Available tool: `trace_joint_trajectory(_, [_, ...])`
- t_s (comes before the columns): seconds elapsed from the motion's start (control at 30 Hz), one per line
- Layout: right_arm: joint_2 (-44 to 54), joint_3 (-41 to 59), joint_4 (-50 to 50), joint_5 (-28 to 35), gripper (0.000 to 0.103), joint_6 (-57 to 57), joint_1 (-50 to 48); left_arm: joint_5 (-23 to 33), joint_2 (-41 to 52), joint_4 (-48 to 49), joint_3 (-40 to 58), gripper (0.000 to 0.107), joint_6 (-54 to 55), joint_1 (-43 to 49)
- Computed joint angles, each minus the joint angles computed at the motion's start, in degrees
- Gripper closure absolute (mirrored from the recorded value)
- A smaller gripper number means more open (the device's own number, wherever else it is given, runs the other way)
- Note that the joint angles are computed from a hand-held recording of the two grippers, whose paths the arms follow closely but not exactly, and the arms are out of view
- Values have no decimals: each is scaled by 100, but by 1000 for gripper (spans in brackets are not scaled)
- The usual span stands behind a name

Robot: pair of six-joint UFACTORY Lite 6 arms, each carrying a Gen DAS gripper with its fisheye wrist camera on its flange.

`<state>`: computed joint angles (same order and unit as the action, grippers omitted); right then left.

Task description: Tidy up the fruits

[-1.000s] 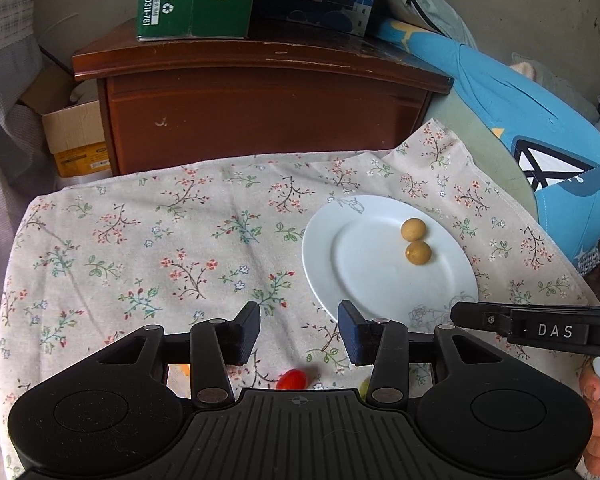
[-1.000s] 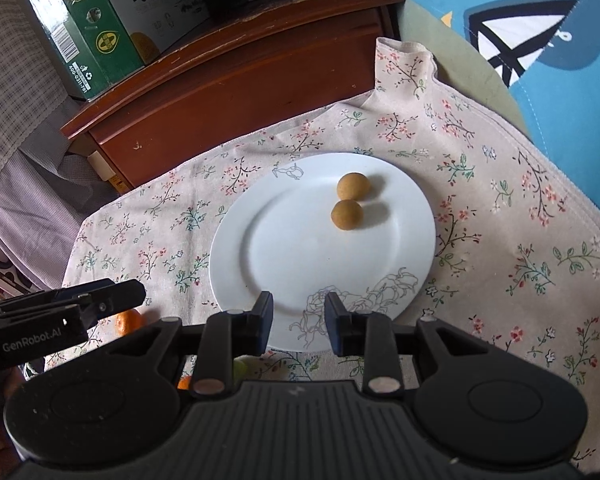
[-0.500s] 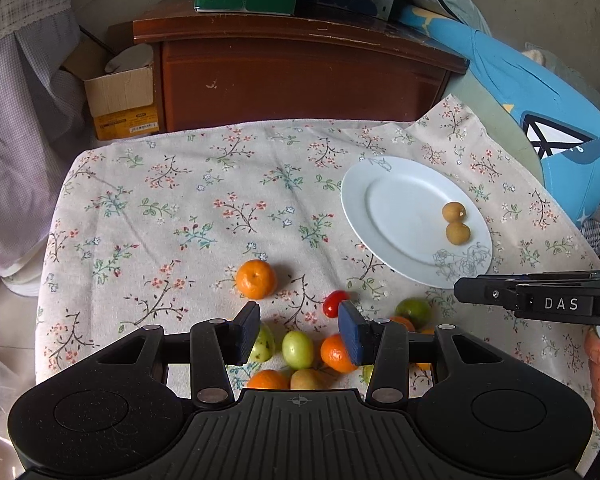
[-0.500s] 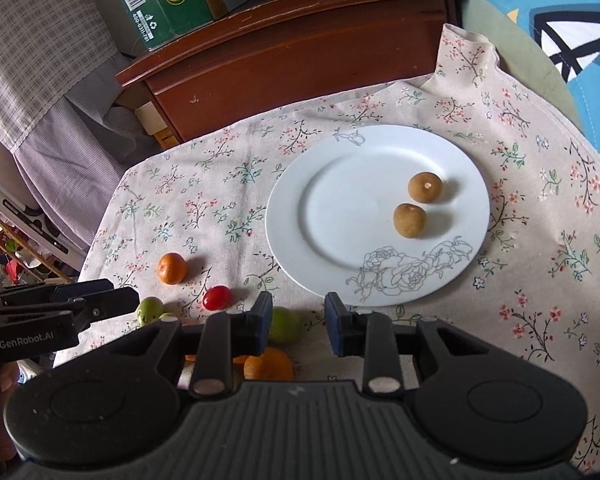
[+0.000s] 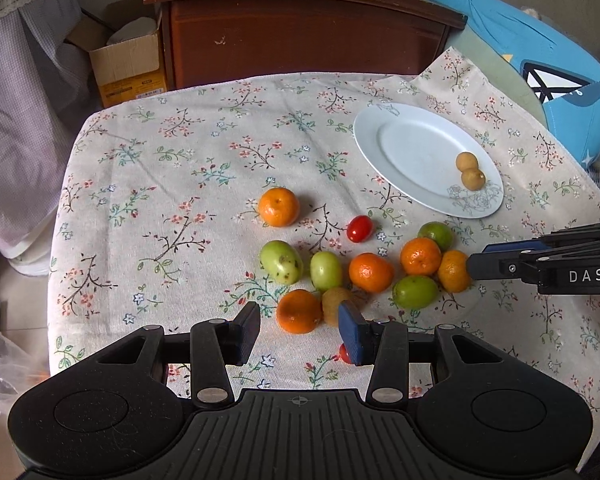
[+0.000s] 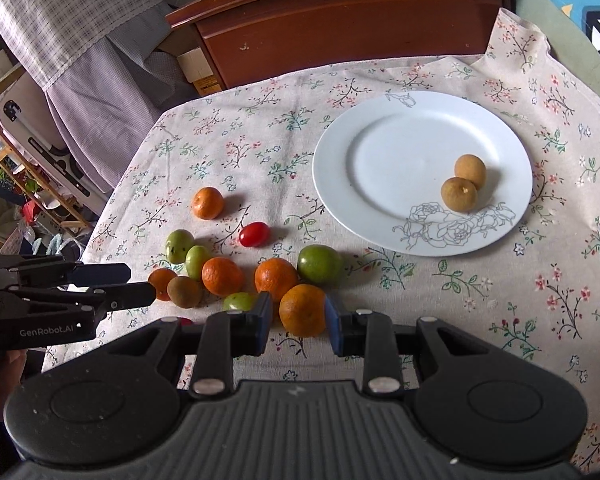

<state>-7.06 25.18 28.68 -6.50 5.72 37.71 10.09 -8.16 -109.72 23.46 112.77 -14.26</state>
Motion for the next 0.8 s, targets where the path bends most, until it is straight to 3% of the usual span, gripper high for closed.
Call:
trace_joint_trajectory(0.1, [71, 0, -880, -9, 73, 858, -28, 152, 116, 104, 17, 66, 57, 98])
trace_joint_trajectory(0.2, [163, 43, -1180, -19, 72, 1146, -24, 136, 306, -733, 14, 66, 982, 64])
trace_joint_trajectory(0.4, [443, 165, -1210, -86, 71, 1182, -39, 293, 768, -1496, 157, 66, 1765, 183])
trace_joint_trajectory(0.67, [649, 275, -347, -155, 67, 318, -15, 309, 1079, -2658, 267, 66, 2934, -12])
trace_joint_trajectory(0.8, [765, 327, -721, -100, 67, 738, -102, 311, 1137, -3045, 313, 66, 3242, -97])
